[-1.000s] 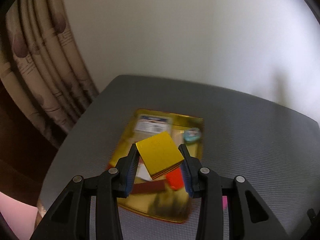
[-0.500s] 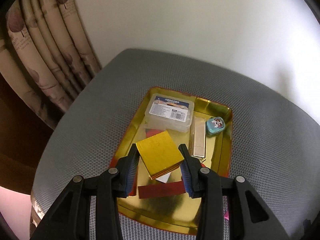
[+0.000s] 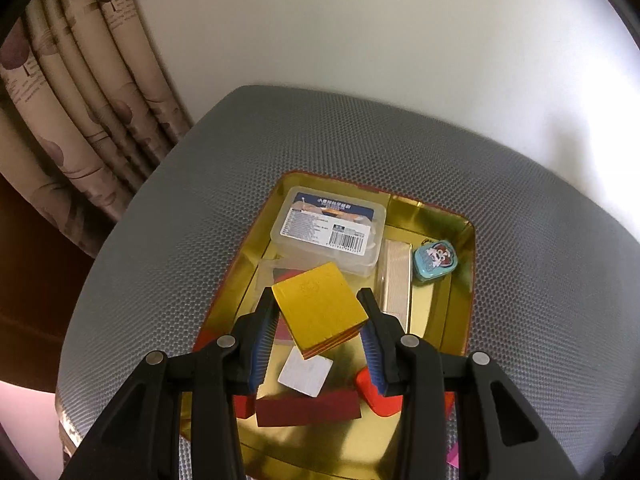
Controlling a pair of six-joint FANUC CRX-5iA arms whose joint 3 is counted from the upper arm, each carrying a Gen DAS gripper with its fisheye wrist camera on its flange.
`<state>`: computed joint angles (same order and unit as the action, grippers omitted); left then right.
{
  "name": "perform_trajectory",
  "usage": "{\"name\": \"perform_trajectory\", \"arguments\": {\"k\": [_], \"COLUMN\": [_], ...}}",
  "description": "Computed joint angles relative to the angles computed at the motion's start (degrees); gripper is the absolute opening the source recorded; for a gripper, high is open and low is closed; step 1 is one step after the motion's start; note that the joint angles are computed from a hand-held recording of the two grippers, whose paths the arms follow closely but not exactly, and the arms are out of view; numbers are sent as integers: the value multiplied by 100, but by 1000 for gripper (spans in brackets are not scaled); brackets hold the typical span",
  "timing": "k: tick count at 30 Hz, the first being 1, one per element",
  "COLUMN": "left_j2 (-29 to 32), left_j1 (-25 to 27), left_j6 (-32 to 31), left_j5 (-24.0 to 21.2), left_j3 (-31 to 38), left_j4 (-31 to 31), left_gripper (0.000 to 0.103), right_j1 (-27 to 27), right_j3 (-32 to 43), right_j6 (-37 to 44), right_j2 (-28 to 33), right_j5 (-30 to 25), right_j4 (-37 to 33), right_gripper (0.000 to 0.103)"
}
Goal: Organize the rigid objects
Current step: 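Carry the yellow cube over the tin with the left gripper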
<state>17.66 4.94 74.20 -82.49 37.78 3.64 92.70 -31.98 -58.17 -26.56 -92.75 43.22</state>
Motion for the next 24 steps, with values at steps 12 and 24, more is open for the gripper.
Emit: {"name": "perform_trajectory", "arguments": {"k": [12, 24], "left_j2": [164, 417], "left_j1": [-134, 72], "left_j6": [-7, -66], "left_j5": [-107, -189], "left_j3": [141, 221], "left_j4": [-2, 232], "left_gripper": [36, 36], "right_j1": [-416, -546], "right_j3": [583, 788], "right_j6": [1132, 2030], "right_j2": [609, 702], "right_j5": [362, 619], "right_j4": [-86, -488], "right_gripper": [59, 59]}}
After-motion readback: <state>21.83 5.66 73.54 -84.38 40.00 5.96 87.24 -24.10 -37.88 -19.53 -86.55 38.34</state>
